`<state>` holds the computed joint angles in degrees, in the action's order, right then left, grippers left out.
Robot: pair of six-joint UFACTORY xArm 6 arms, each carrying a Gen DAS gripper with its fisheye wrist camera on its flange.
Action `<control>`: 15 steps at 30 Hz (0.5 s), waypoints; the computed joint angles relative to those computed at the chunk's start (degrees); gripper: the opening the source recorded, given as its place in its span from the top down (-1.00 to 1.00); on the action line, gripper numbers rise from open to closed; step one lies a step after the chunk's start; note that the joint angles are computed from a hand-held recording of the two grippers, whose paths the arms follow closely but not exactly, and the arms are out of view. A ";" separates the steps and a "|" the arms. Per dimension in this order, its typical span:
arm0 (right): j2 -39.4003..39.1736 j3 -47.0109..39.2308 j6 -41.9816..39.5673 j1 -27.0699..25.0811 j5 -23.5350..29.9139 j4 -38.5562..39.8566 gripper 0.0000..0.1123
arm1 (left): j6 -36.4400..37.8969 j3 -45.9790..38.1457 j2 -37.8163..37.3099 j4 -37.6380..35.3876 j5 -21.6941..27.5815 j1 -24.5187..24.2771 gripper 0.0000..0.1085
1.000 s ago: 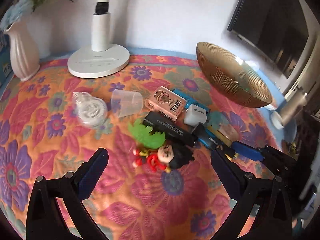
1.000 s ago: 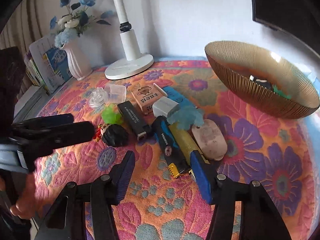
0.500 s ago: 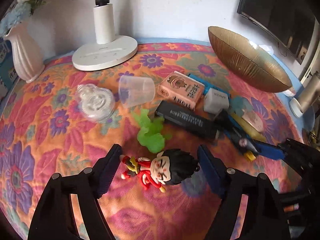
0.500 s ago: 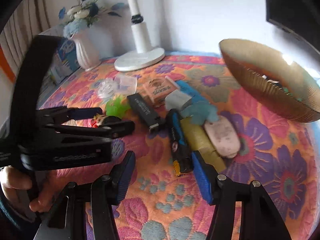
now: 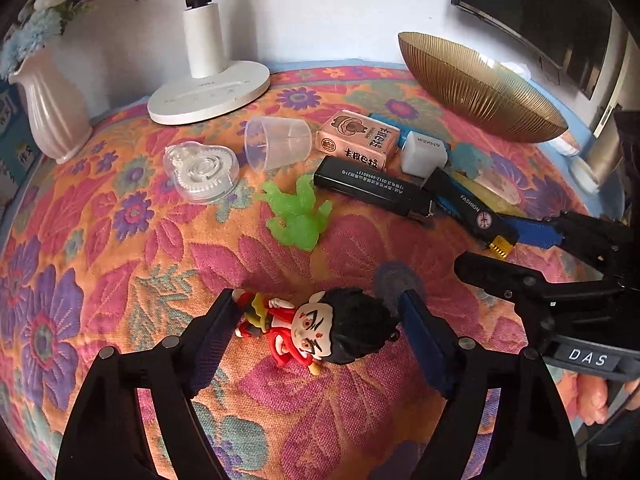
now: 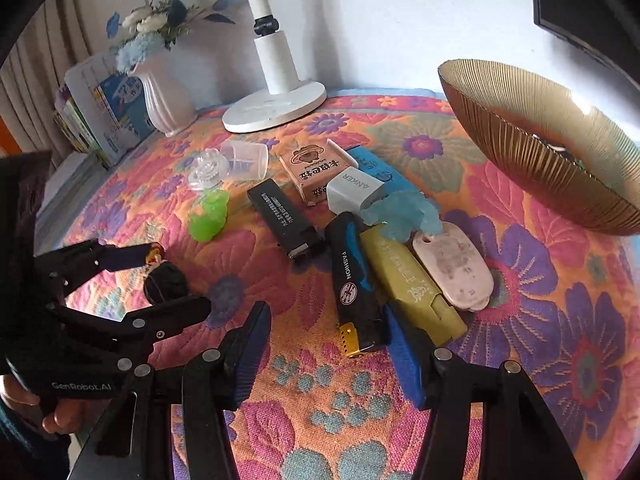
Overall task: Organize rigid objects
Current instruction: 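Carry the monkey figurine to the bowl and release it with the left tool, then grasp red-black figurine with left tool while right tool grasps blue marker, drop both into bowl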
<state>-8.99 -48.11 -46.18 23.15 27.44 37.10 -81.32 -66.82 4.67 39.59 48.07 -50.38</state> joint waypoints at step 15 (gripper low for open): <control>-11.69 8.19 0.39 -4.99 12.95 3.64 0.69 | 16.09 1.79 -2.43 0.46 -1.83 -5.66 -0.42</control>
<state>-20.68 -39.92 -45.79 18.16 40.39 40.74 -65.23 -65.03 2.25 40.04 46.24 -56.04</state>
